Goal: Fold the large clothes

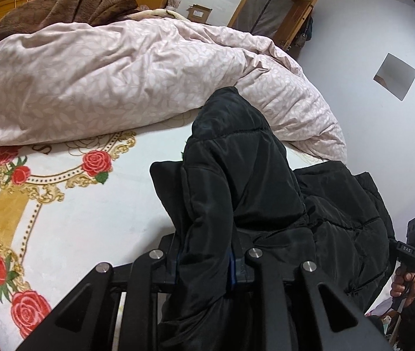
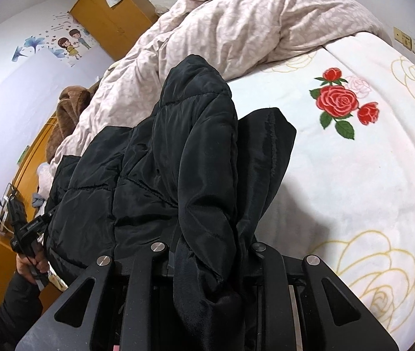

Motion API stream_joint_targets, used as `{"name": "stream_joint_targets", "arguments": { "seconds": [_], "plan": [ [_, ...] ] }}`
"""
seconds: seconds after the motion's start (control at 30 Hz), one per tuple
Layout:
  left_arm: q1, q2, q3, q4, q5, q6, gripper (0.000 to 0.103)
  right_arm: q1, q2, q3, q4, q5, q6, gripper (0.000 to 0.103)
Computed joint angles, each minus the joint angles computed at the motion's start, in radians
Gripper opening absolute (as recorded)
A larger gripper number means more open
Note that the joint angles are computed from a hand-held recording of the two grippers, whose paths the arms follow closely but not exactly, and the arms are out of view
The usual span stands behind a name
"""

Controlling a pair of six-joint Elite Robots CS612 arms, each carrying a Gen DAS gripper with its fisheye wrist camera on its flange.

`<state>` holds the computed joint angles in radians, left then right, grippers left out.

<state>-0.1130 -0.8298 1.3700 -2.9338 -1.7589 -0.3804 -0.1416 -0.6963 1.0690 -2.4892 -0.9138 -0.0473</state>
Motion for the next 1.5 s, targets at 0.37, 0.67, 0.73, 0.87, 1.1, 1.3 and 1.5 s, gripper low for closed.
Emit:
{"name": "stream_joint_targets", "arguments": {
  "seconds": [0.37, 0.67, 0.73, 0.87, 1.1, 1.3, 1.5],
  "plan": [
    [0.05, 0.041, -0.084, 0.033, 0.036, 0.019, 0.023, 0.058, 0.091, -0.17, 0.056, 0.004, 0.0, 0.024],
    [0.092, 0.132, -0.229, 0.105, 0.056, 0.041, 0.023, 0.109, 0.231, -0.407, 0.168, -0.003, 0.034, 0.024],
    [0.099, 0.156, -0.261, 0.125, 0.062, 0.044, 0.023, 0.116, 0.261, -0.456, 0.195, -0.008, 0.033, 0.024],
    [0.107, 0.205, -0.313, 0.173, 0.068, 0.038, 0.024, 0.13, 0.33, -0.562, 0.286, -0.044, 0.024, 0.026],
    [0.11, 0.246, -0.32, 0.201, 0.085, -0.008, 0.033, 0.132, 0.363, -0.593, 0.345, -0.082, 0.02, 0.04],
    [0.112, 0.216, -0.284, 0.208, 0.107, -0.039, 0.047, 0.128, 0.342, -0.574, 0.364, -0.106, 0.056, 0.054],
    [0.107, 0.152, -0.199, 0.107, 0.192, -0.047, 0.054, 0.132, 0.233, -0.404, 0.174, -0.191, 0.07, 0.054]
  ]
}}
